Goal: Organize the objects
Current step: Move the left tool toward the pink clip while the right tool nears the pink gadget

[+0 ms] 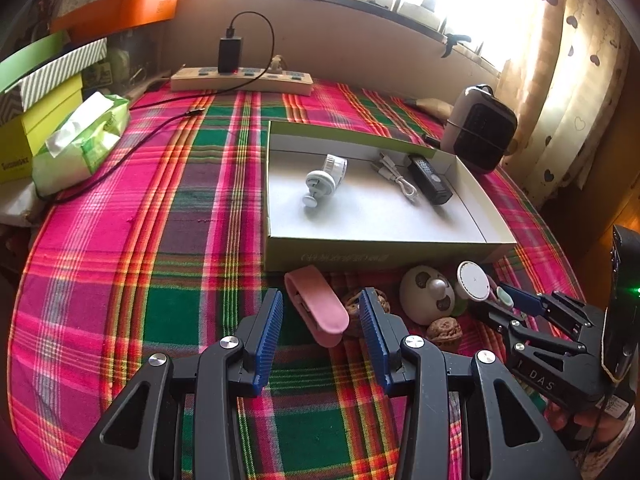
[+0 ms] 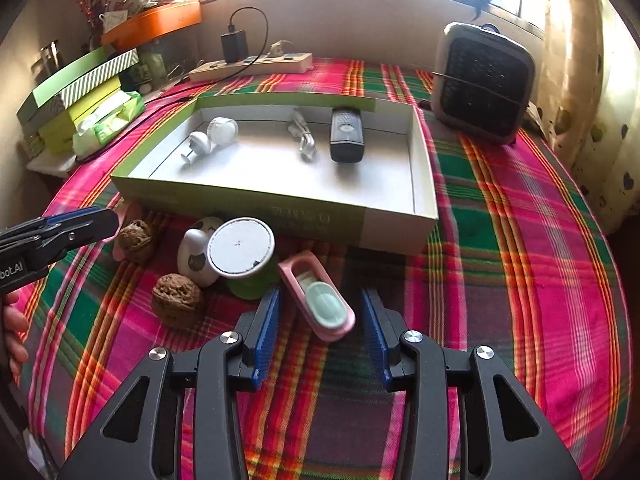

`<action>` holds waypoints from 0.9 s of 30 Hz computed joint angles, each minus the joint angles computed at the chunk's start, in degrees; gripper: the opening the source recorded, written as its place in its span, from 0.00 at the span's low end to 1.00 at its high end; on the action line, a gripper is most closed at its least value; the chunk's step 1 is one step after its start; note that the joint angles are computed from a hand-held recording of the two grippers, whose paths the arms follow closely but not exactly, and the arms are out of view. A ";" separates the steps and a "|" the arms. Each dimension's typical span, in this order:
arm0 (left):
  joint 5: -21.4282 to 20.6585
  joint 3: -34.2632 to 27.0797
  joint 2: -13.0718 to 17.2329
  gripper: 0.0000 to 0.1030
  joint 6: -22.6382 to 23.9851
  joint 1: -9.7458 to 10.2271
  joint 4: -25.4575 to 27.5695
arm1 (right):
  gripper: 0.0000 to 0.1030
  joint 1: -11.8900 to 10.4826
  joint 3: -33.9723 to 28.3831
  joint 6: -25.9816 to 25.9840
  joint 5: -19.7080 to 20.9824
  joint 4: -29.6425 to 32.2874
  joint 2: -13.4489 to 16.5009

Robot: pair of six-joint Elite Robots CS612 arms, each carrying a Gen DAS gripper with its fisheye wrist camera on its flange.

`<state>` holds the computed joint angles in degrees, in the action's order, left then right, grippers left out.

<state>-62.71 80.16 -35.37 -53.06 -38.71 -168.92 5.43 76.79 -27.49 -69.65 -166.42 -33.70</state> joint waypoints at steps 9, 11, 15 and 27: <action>1.14 -2.36 0.67 0.38 0.93 0.30 3.59 | 0.40 0.07 0.12 -0.37 0.00 -0.37 0.00; 1.08 -2.28 0.57 0.38 0.83 0.40 3.91 | 0.40 0.06 0.04 -0.38 0.16 -0.23 0.03; 0.96 -2.01 0.38 0.38 0.80 0.51 4.14 | 0.40 0.04 0.03 -0.23 0.36 -0.16 0.04; 0.08 -1.01 0.23 0.38 -0.17 0.63 2.52 | 0.40 0.06 0.11 -0.20 0.35 -0.20 -0.01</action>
<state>-62.63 79.15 -35.14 -53.23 -38.08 -166.40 5.49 76.90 -27.68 -69.30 -166.62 -33.71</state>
